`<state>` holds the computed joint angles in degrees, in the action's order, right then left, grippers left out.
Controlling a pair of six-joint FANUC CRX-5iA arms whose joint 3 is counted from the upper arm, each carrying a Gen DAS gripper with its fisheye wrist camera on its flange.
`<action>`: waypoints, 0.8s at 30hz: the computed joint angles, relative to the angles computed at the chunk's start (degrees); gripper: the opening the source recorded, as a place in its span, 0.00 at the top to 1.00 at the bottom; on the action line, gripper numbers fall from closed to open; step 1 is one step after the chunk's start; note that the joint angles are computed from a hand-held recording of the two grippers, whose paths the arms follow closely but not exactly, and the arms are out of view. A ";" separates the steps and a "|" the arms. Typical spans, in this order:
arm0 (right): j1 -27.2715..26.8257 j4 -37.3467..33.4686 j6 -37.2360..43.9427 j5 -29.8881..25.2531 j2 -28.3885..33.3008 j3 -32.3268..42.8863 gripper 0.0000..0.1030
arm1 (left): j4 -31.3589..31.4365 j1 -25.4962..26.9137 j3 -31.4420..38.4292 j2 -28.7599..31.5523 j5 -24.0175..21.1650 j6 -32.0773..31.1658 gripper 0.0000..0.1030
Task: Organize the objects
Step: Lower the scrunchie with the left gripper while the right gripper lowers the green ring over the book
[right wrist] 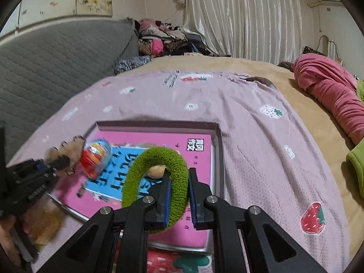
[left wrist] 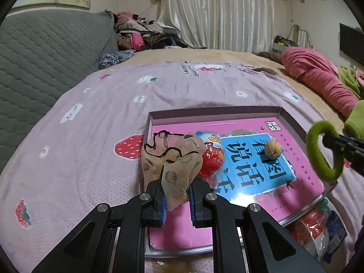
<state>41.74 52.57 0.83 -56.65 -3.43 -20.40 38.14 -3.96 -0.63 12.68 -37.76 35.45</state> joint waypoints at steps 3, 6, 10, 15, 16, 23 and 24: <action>-0.18 -1.50 1.66 -1.41 1.33 0.97 0.86 | -0.72 0.17 1.02 0.81 -1.74 0.66 0.85; -0.62 -4.62 4.45 -1.65 2.47 2.14 0.86 | -3.30 0.19 2.50 1.57 -3.46 2.31 0.85; -0.48 -7.17 7.34 -3.54 4.33 3.90 0.86 | -4.84 0.46 4.12 2.50 -5.76 3.98 0.84; -0.45 -8.61 9.68 -5.54 5.96 5.60 0.86 | -5.74 0.53 5.05 3.07 -7.13 4.91 0.82; -0.54 -9.12 10.27 -5.93 6.21 5.96 0.86 | -5.93 0.56 5.20 3.13 -7.30 5.13 0.81; -0.80 -9.82 10.38 -6.13 6.24 6.18 0.86 | -7.66 0.55 6.56 3.65 -9.09 7.01 0.68; -0.76 -9.76 10.38 -6.21 6.26 6.23 0.86 | -7.71 0.52 6.53 3.61 -9.16 6.87 0.68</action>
<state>40.98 42.82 11.21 -62.86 2.83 -14.17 30.44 -3.45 5.90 16.30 -46.92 42.32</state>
